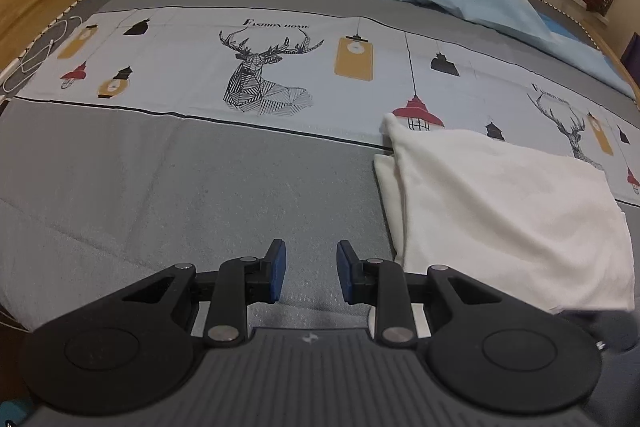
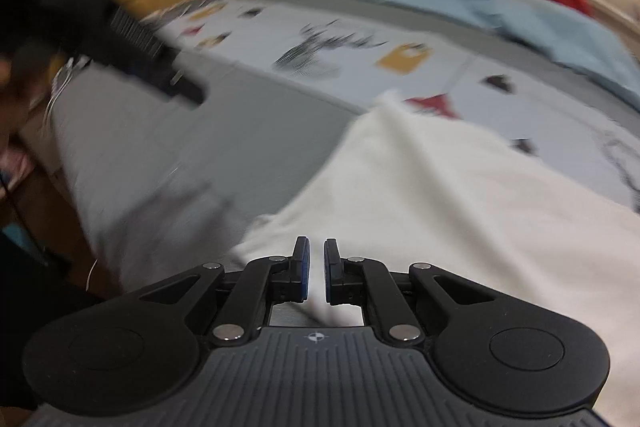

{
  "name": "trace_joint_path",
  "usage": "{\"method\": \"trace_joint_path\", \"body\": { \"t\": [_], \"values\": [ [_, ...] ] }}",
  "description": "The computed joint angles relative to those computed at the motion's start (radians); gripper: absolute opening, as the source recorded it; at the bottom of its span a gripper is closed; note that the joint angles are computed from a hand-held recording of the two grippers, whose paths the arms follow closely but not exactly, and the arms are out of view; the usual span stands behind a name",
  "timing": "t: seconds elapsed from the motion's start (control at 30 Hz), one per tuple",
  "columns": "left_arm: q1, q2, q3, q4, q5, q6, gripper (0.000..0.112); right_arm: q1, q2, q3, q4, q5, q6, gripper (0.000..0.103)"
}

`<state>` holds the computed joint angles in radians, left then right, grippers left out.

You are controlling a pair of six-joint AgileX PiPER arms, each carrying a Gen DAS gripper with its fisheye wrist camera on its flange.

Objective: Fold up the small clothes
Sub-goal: 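Open both grippers and withdraw from the folded shirt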

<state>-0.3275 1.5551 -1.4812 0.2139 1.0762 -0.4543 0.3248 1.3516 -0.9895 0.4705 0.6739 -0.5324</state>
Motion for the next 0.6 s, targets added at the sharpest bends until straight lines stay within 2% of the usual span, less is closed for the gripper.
{"method": "trace_joint_path", "body": {
  "t": [0.07, 0.13, 0.17, 0.47, 0.6],
  "values": [
    [0.008, 0.006, -0.005, -0.009, 0.0, 0.019, 0.03, 0.069, 0.046, -0.004, -0.021, -0.035, 0.038, 0.012],
    [0.015, 0.011, -0.006, -0.014, -0.007, 0.033, 0.031, 0.119, 0.086, -0.003, -0.033, -0.069, 0.057, 0.028],
    [0.02, 0.013, -0.005, -0.016, -0.009, 0.036, 0.033, 0.14, 0.103, -0.004, -0.043, -0.08, 0.061, 0.03],
    [0.052, 0.044, -0.021, -0.053, -0.015, 0.052, 0.034, 0.262, 0.181, -0.006, -0.22, -0.169, 0.158, 0.039],
    [0.052, 0.056, -0.028, -0.062, -0.015, 0.059, 0.034, 0.271, 0.194, -0.022, -0.252, -0.179, 0.179, 0.015]
  ]
}}
